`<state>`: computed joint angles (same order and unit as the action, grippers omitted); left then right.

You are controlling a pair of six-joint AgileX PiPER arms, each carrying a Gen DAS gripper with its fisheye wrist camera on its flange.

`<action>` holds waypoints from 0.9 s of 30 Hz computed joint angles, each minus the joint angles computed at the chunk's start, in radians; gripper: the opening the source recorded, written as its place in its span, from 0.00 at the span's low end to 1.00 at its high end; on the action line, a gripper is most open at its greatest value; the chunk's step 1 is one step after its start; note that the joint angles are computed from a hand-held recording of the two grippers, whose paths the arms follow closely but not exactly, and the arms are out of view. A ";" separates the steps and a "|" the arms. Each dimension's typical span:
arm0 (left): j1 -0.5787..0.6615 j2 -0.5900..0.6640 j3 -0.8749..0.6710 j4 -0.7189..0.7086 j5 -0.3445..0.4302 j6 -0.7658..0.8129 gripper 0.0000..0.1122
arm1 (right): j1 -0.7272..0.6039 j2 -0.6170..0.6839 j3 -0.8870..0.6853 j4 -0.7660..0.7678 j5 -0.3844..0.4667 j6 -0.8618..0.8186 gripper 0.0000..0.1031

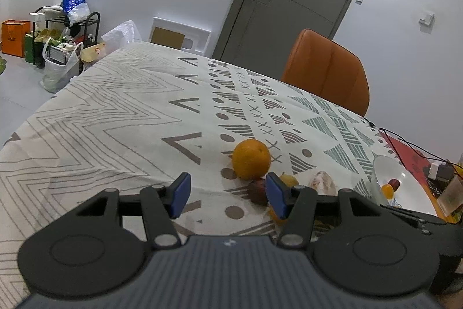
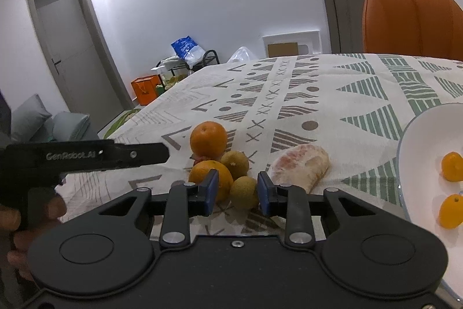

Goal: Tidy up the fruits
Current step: 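Close the right tool on a small green fruit while the left tool approaches an orange, then grasp an orange with the left tool while the right tool holds the green fruit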

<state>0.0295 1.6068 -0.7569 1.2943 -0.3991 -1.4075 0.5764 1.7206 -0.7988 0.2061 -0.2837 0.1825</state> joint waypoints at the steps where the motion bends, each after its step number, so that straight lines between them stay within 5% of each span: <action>1: -0.004 0.001 -0.001 0.000 0.001 -0.001 0.50 | -0.003 -0.003 0.001 -0.035 0.011 0.029 0.29; 8: -0.033 0.005 -0.013 0.004 0.012 -0.005 0.50 | -0.024 0.013 0.002 -0.190 0.022 0.172 0.23; 27: -0.146 0.023 -0.040 0.026 0.060 -0.030 0.50 | -0.066 -0.077 0.085 -0.229 -0.050 0.232 0.22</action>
<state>-0.1161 1.6294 -0.7970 1.3200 -0.3391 -1.4374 0.5101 1.6434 -0.7138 -0.0233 -0.3335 0.4141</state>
